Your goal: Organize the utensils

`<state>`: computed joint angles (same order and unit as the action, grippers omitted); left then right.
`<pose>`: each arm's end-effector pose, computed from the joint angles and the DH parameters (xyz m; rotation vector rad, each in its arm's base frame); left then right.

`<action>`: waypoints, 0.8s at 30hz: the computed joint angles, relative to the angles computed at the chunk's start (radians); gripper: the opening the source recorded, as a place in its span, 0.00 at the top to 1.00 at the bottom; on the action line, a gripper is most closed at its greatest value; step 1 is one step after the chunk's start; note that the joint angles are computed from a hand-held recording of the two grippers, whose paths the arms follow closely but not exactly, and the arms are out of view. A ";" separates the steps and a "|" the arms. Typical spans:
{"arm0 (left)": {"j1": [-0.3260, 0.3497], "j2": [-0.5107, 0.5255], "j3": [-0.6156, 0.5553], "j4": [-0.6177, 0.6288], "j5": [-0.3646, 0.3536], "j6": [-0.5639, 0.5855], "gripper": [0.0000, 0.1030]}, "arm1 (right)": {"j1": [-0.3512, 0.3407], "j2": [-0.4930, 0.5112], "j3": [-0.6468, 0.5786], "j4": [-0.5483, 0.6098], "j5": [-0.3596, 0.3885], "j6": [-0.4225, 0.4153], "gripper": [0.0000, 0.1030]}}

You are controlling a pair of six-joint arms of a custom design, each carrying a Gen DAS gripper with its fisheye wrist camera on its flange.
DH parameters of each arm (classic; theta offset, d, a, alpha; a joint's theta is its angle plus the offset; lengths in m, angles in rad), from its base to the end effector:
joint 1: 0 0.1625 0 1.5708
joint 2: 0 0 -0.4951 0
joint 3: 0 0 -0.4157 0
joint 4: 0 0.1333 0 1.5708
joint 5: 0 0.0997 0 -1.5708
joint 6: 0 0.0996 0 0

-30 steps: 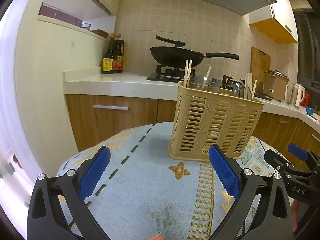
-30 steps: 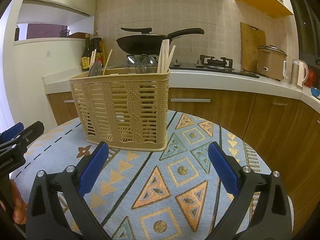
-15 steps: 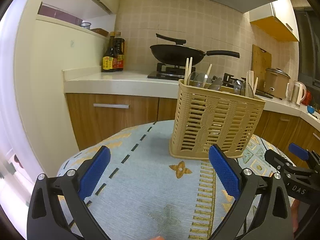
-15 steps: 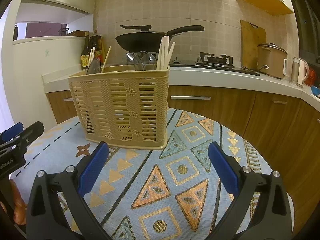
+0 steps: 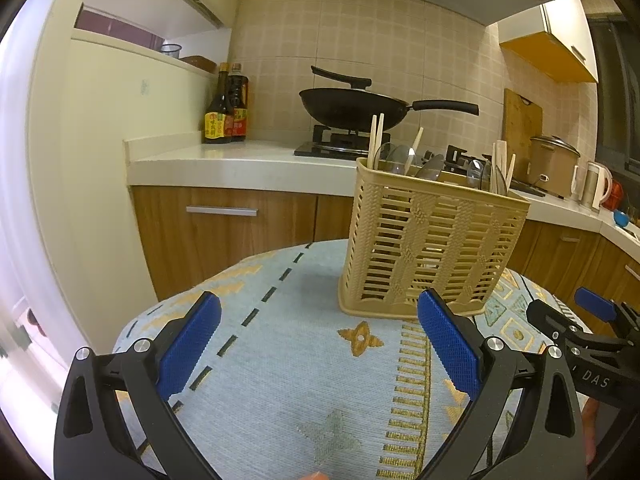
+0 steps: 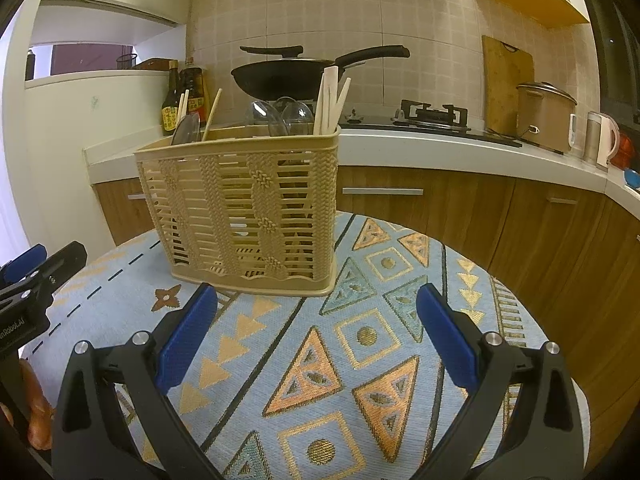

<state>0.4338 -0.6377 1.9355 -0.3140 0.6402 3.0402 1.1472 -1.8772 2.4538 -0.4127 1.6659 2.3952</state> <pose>-0.3276 -0.3867 -0.0478 0.8685 2.2578 -1.2856 -0.0025 -0.3068 0.2934 0.2343 -1.9262 1.3201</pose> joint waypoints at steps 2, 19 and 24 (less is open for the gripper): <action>0.000 0.001 0.000 0.000 -0.001 0.000 0.07 | 0.000 0.002 -0.001 0.000 0.000 0.001 0.08; 0.010 0.002 -0.008 0.017 0.014 -0.008 0.07 | -0.006 0.010 -0.012 0.022 -0.004 0.008 0.08; 0.009 0.002 -0.005 0.011 0.013 -0.004 0.07 | -0.006 0.010 -0.010 0.019 -0.004 0.007 0.08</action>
<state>0.4426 -0.6355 1.9301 -0.3032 0.6532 3.0366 1.1409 -1.8675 2.4437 -0.3937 1.6623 2.4027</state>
